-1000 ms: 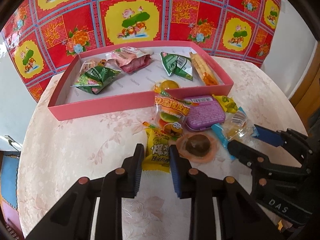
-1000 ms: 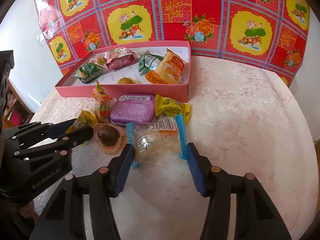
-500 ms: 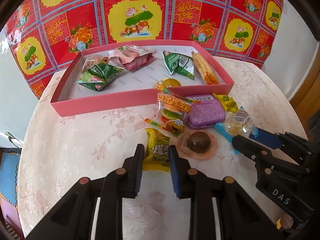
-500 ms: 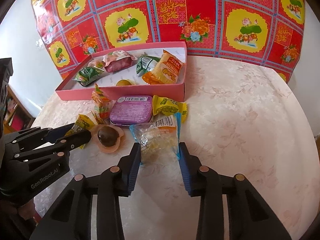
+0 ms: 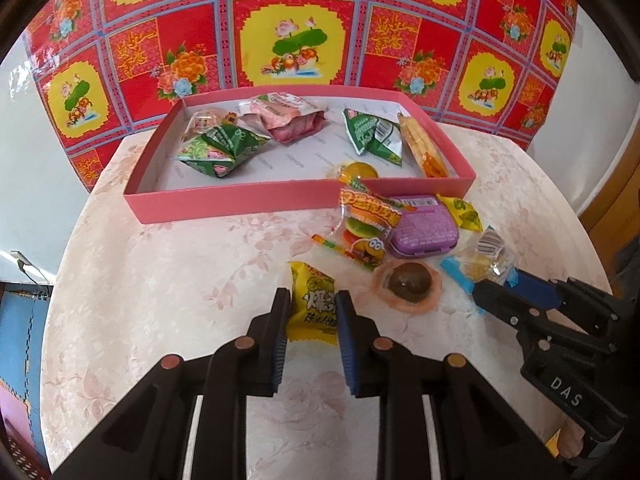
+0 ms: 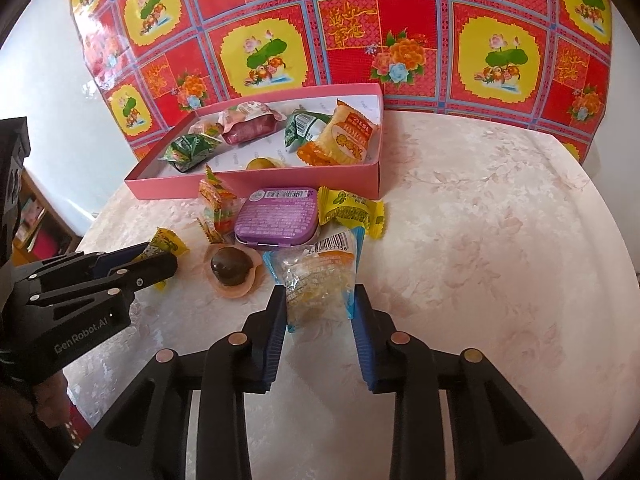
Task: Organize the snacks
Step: 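Lift and carry the yellow bag and clear bag over the pink box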
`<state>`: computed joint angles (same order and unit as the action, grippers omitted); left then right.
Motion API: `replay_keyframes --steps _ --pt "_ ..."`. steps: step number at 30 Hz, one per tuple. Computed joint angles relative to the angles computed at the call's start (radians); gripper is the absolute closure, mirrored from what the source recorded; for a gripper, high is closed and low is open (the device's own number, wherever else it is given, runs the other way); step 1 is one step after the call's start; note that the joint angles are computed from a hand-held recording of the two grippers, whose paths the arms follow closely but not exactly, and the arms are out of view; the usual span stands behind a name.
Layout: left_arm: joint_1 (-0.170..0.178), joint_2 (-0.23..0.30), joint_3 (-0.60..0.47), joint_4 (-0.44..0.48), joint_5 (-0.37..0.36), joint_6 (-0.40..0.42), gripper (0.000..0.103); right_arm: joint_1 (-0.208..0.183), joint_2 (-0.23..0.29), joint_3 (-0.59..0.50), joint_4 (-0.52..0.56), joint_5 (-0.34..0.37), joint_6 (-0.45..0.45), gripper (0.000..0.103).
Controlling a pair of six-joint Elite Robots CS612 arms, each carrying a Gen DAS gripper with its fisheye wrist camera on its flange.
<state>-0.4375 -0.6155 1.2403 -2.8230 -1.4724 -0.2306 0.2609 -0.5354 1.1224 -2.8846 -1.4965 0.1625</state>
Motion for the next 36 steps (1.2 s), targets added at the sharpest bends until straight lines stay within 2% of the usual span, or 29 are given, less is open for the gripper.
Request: replay_keyframes --steps 20,36 --pt "0.006 -0.022 0.038 -0.078 0.009 -0.050 0.080 0.000 -0.007 0.017 -0.057 -0.012 -0.008 0.071" --pt "0.015 -0.013 0.001 -0.081 0.022 -0.045 0.080 -0.001 0.001 -0.020 -0.079 -0.002 -0.018 0.071"
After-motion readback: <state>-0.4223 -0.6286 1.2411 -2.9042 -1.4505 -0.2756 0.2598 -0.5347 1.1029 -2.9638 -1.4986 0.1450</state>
